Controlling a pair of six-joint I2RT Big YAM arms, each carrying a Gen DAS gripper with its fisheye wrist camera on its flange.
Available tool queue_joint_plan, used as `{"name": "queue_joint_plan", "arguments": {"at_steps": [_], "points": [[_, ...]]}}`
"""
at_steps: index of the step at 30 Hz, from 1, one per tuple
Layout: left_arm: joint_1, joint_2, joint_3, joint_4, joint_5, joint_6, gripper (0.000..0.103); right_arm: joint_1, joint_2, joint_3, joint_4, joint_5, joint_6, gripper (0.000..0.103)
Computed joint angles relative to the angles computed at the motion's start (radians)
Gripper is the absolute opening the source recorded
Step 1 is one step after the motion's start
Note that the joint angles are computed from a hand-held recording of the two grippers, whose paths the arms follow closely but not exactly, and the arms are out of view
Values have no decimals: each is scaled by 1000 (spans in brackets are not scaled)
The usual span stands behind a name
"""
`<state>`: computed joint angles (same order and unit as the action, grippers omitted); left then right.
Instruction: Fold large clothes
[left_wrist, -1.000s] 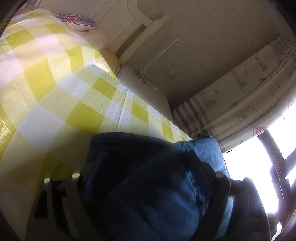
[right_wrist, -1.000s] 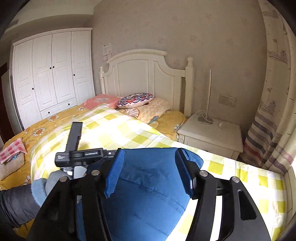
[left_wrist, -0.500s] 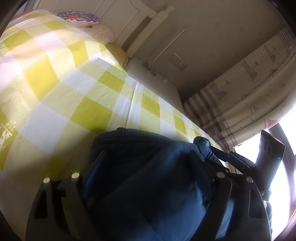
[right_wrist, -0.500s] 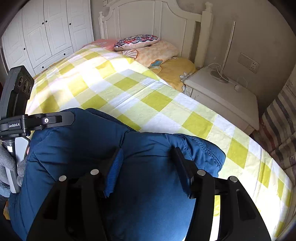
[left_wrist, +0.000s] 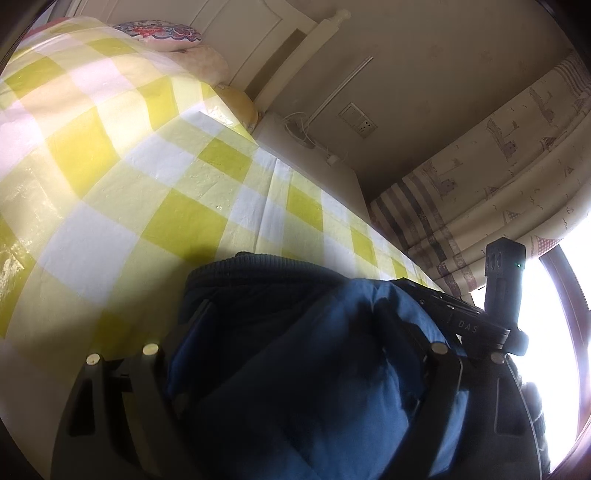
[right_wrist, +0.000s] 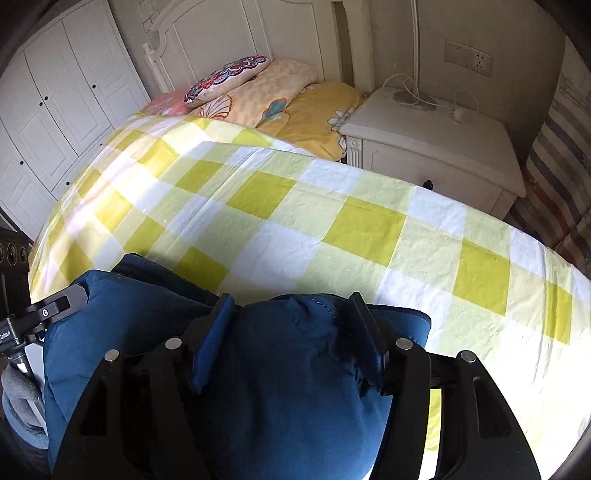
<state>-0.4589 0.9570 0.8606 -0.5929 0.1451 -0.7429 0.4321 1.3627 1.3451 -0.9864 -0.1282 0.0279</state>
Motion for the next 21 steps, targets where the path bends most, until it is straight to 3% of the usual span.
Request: {"name": "queue_joint_plan", "arguments": {"at_steps": [3,7,9,11,14,18,20,21], "points": [[-3,2,2,-2,-5,0,85,81,-10,69,-58,211,-17,57],[-1,-2,-4,7,1,-6,85,153,-55,86,-44,173,-18,57],[4,-5,-10,16,9,-10,85,203,-2,101,-112,233,-52,59],[10,-9,-17,26,19,-22,85,218,17,53,-62,276,-38,60],[27,-15,-33,52,50,-40,85,220,28,53,-59,289,-20,60],[48,-28,-54,90,99,-69,85,254,-22,22,-28,387,-41,60],[70,-26,-42,69,141,-66,85,264,-74,15,-49,412,-11,70],[77,-27,-25,31,148,-61,84,257,-110,9,-57,378,14,72]]}}
